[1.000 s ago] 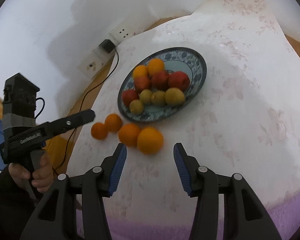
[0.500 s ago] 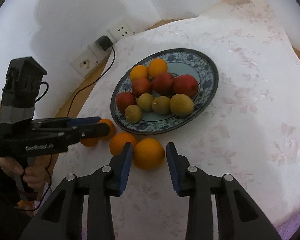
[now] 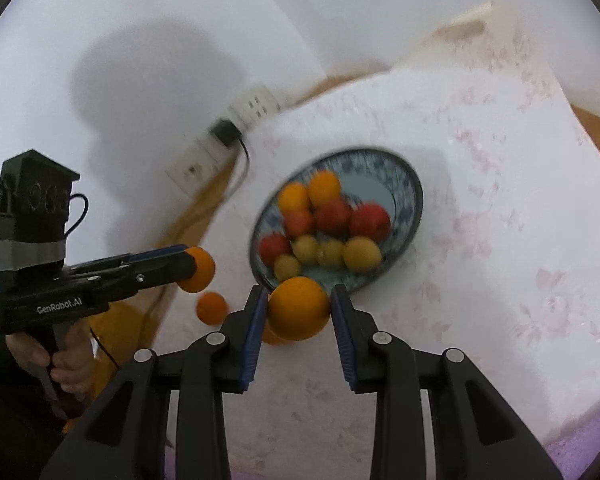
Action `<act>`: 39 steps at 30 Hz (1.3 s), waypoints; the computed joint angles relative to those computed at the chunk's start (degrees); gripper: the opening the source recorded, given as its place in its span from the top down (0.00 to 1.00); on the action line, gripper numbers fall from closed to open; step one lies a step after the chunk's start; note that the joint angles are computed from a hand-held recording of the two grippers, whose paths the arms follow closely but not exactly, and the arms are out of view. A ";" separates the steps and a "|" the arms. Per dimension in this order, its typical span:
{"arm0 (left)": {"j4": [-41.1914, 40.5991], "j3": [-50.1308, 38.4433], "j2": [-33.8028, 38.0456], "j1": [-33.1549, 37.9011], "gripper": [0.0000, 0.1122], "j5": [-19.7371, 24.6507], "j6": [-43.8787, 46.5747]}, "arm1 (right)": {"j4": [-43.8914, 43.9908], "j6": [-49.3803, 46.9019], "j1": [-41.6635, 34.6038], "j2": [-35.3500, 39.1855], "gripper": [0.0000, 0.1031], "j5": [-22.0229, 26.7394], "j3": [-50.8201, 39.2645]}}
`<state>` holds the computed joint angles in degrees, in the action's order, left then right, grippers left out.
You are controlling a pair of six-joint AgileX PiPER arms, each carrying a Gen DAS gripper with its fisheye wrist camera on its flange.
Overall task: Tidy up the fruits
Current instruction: 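Grasp an orange with the left tool while the right tool grasps another orange, then carry both oranges onto the plate and open both tools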
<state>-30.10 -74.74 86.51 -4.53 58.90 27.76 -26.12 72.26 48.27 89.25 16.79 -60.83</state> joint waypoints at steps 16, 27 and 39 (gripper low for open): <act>5.04 2.58 -14.66 -5.03 0.73 -2.37 -15.71 | -1.79 -7.15 2.94 -5.30 0.67 7.20 -6.01; 6.22 5.69 -19.09 -7.16 0.73 -4.70 -21.22 | -4.66 -4.75 6.83 -9.04 0.67 13.27 -5.51; 4.72 7.12 -15.73 -13.85 0.73 -7.09 -22.20 | -13.10 8.26 11.94 -17.30 0.67 23.14 1.46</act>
<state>-25.38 -67.62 70.77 -18.38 51.81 5.55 -39.22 80.52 60.22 71.96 39.93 -59.37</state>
